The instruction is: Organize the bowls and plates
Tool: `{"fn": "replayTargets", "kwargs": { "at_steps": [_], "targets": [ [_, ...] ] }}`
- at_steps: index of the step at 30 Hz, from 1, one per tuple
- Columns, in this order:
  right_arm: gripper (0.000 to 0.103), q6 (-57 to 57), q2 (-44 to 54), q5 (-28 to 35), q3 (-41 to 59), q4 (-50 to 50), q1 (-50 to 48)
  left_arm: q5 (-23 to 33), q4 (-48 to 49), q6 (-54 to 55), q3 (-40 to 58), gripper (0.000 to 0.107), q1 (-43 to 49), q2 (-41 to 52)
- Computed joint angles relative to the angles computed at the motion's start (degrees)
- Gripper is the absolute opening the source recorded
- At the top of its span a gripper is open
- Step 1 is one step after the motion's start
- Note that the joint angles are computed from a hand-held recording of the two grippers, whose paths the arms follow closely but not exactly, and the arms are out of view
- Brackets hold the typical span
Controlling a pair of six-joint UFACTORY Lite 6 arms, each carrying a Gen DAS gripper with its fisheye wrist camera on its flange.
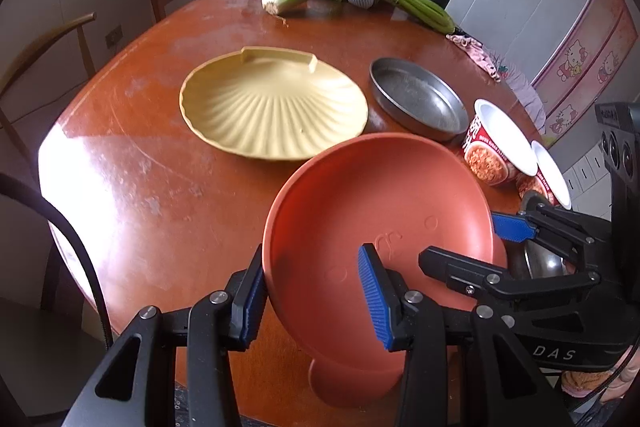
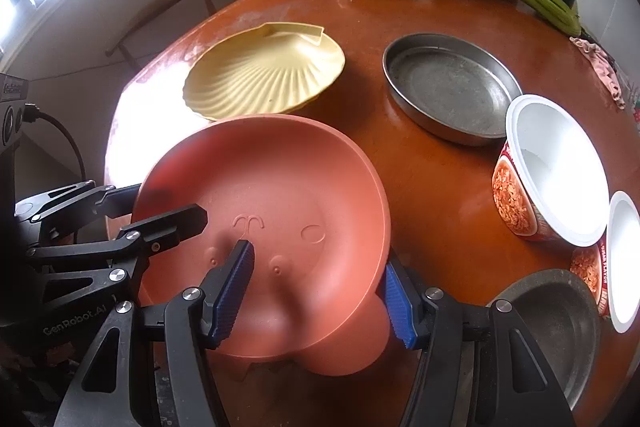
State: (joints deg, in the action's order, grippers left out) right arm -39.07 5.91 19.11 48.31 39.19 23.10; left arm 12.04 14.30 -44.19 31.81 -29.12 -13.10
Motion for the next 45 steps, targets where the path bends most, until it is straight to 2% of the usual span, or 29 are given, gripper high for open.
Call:
{"fn": "replayTargets", "kwargs": {
  "at_steps": [7,9,13,28,35,41,45],
  "targets": [
    [0.064,-0.7,-3.0,1.8,0.4,2.8,0.7,1.9,-4.9,7.3,0.3,0.044,3.6,-3.9],
    [0.064,2.5,-3.1,1.5,1.4,0.4,1.8,2.2,-9.3,12.7,0.8,0.044,5.3,-4.4],
    [0.064,5.3,-3.6,1.6,3.1,-0.9,3.1,2.9,-11.1,15.9,1.6,0.044,7.2,-5.0],
    [0.064,14.5,0.8,2.4,12.5,-5.4,5.3,4.4,-22.7,34.0,8.7,0.044,15.7,-1.3],
    [0.064,17.3,7.0,2.6,19.5,-5.3,5.9,5.4,-25.5,41.0,14.7,0.044,19.6,3.8],
    [0.064,25.6,13.0,2.5,26.3,-12.0,6.8,6.5,-31.5,49.2,21.3,0.044,22.5,11.3],
    [0.064,27.8,16.7,2.7,29.9,-12.6,6.4,6.8,-35.2,54.2,24.9,0.044,23.7,15.9]
  ]
}}
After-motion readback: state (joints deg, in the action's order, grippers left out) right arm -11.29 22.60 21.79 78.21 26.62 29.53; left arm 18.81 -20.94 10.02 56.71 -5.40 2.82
